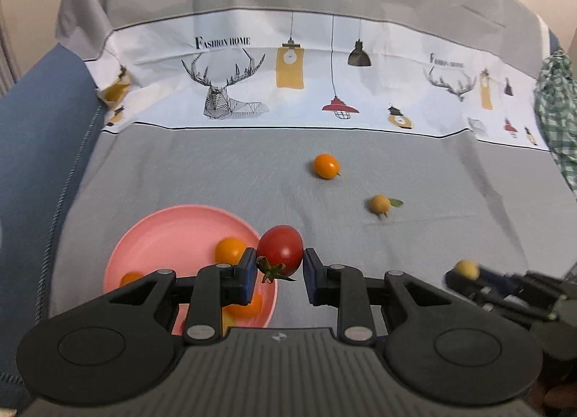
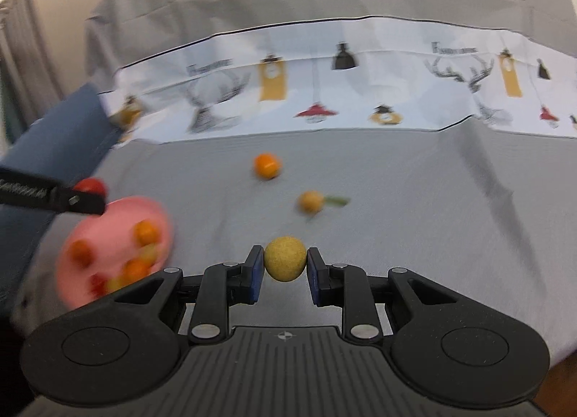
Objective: Organize fruits
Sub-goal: 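Carry the yellow fruit and red tomato over the pink plate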
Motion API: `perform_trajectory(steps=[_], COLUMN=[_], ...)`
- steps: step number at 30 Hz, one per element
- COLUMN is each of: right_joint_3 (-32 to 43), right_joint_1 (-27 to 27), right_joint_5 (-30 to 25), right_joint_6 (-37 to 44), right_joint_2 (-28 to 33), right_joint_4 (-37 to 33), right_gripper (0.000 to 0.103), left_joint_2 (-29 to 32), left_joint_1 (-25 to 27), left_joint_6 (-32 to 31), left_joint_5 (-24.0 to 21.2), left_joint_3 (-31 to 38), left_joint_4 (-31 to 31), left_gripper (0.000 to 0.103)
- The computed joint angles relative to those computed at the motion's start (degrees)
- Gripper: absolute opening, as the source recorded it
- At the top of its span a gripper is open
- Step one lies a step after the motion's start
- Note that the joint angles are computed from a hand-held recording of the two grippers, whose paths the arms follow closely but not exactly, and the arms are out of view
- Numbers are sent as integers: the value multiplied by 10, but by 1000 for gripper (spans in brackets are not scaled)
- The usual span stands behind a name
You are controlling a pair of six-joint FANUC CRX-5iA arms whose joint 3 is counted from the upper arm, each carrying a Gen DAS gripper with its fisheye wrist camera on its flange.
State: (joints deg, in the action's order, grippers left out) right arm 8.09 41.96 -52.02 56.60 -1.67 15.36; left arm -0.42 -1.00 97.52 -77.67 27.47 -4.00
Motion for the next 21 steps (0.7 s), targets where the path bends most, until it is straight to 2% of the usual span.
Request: perform_trajectory(steps=[4, 10, 15, 21], right_joint_3=[-6, -8, -62, -85], right_joint_1=[41, 87, 142, 183], right_joint_5=[-17, -5, 39, 19], right_joint_6=[11, 12, -16, -28], right_joint_2=[-40, -85, -136, -166], right_joint_4=[-24, -44, 42, 87], right_gripper=[26, 26, 26, 26], left_joint_2=[-58, -132, -173, -208], left_joint_1=[-2, -23, -52, -70], left_joint_6=[13, 53, 96, 125], left_joint_5=[-13, -62, -106, -119], left_joint_3=[-27, -40, -39, -53], left_joint_4=[-8, -60, -113, -128], left_gripper=[30, 30, 30, 30])
